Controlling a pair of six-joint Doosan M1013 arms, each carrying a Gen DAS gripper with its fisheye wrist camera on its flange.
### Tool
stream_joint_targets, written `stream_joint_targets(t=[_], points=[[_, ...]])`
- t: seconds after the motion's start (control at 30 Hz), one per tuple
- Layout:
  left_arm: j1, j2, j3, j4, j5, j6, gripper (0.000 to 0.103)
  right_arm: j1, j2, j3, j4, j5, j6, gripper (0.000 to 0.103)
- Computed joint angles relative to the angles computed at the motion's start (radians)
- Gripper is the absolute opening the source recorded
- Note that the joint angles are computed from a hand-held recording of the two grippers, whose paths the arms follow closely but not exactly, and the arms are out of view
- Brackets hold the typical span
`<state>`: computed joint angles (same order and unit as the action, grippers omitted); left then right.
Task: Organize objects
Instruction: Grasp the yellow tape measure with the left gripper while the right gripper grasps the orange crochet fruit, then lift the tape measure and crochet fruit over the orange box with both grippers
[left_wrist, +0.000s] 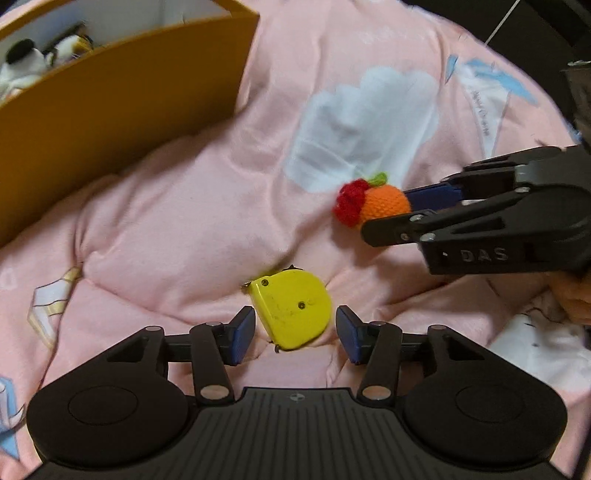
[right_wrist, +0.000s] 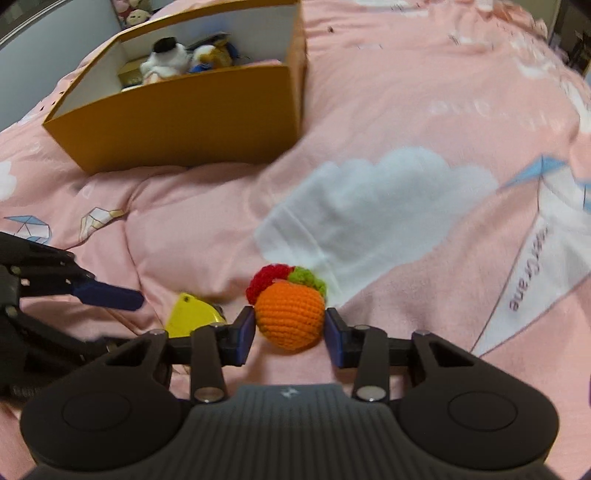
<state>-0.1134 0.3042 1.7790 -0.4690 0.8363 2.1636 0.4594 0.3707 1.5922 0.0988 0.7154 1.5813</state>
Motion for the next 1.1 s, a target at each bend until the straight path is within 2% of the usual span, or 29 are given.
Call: stream_joint_targets(t=[0.27,0.43,0.47,0.67,0.93,1.1], points=[[-0.040,0.041,-0.025,0.087,0.003,-0.112,0.070,-0.013,0.006,0.011,0.046,-0.013,-0.020,0.042],[-0.067,0.048,-0.022,0.168,-0.019,-0.192,0.068,-0.019,0.008,0.016,0.074,-0.017,-0.035,0.042],[-0.064,0.045,-0.018,0.156,-0.020,-0.185,0.064,-0.019,0.009,0.014,0.074,-0.016,-0.036,0.042],[-0.053,0.015,0.019,0.136,-0.079,-0.188,0.064,-0.013,0.008,0.014,0.059,-0.020,-0.030,0.042],[0.009,-0.049,0.073,-0.021,-0.164,-0.121,0.064,-0.008,-0.007,0.007,0.070,-0.055,-0.082,0.042],[0.047,-0.077,0.053,-0.108,-0.216,-0.094,0.064,-0.009,-0.012,-0.025,0.120,-0.088,-0.186,0.042]])
